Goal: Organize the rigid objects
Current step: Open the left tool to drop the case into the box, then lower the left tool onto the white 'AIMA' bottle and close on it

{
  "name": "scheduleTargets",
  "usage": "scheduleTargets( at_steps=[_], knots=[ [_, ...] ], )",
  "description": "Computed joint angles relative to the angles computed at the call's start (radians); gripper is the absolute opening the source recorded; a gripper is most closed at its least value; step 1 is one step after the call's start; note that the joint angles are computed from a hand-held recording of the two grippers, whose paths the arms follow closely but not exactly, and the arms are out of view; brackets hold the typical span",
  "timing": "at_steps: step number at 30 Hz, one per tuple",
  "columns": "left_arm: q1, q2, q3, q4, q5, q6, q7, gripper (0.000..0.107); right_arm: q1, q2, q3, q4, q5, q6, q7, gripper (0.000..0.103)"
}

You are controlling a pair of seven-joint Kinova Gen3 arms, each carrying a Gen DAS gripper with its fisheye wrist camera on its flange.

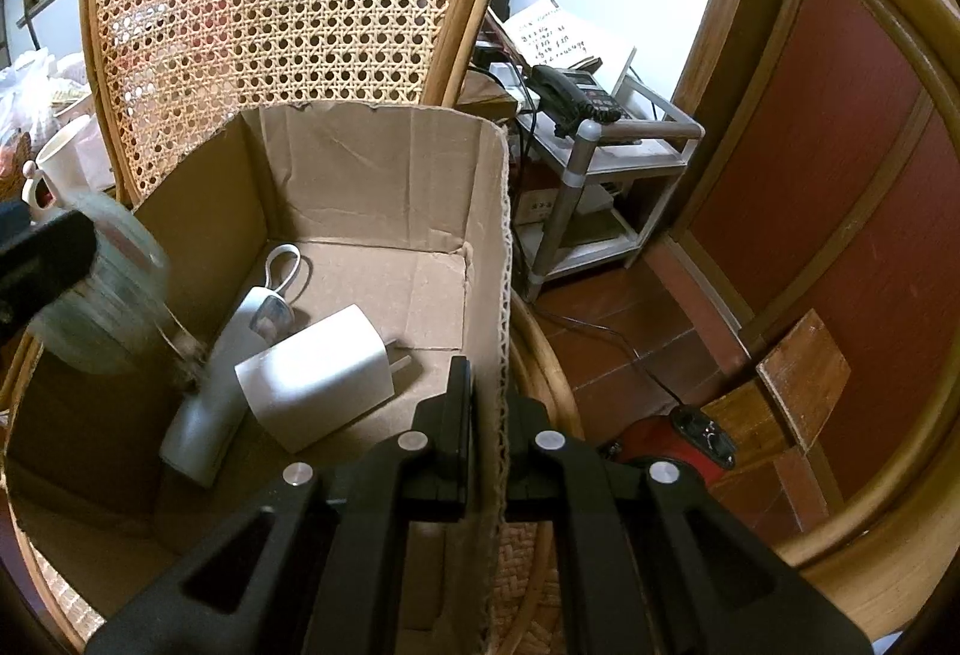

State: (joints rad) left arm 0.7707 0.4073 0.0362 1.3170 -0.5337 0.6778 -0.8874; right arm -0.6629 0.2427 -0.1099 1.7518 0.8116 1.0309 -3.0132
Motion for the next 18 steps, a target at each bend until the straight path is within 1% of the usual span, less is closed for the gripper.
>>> scheduleTargets(
  at_steps=[1,2,4,6,7,9,11,15,18],
  knots=[
    [0.021,0.001,-0.024,-0.001,-0.02,0.008,0.031,0.083,0.0,0.0,0.0,0.0,0.0,0.0,0.0,0.007],
    [0.037,0.0,-0.044,0.001,-0.046,0.01,0.066,0.083,0.001,-0.001,-0.001,0.0,-0.001,-0.003,0.001,0.007],
    [0.032,0.001,-0.043,-0.003,-0.066,0.019,0.089,0.084,-0.002,0.009,-0.001,-0.008,-0.004,0.009,0.009,0.007],
    [0.01,-0.002,-0.032,-0.003,-0.057,0.017,0.089,0.085,-0.004,0.008,0.0,-0.008,-0.004,0.007,0.008,0.007],
    [-0.008,-0.007,-0.026,0.003,-0.045,0.0,0.089,0.088,-0.005,0.008,0.001,-0.007,-0.003,0.007,0.006,0.007],
    [-0.023,-0.004,-0.03,-0.003,-0.034,0.001,0.105,0.097,-0.004,0.008,0.001,-0.007,-0.005,0.005,0.008,0.007],
    [-0.036,0.001,-0.035,-0.013,-0.024,0.01,0.123,0.098,-0.005,0.008,0.002,-0.008,-0.005,0.007,0.008,0.007],
    [-0.059,0.037,-0.047,-0.064,-0.005,0.071,0.143,0.099,-0.006,0.008,0.002,-0.007,-0.004,0.007,0.008,0.007],
    [-0.103,0.09,-0.023,-0.141,0.024,0.155,0.068,0.099,-0.004,0.007,0.002,-0.007,-0.006,0.005,0.009,0.007]
  ],
)
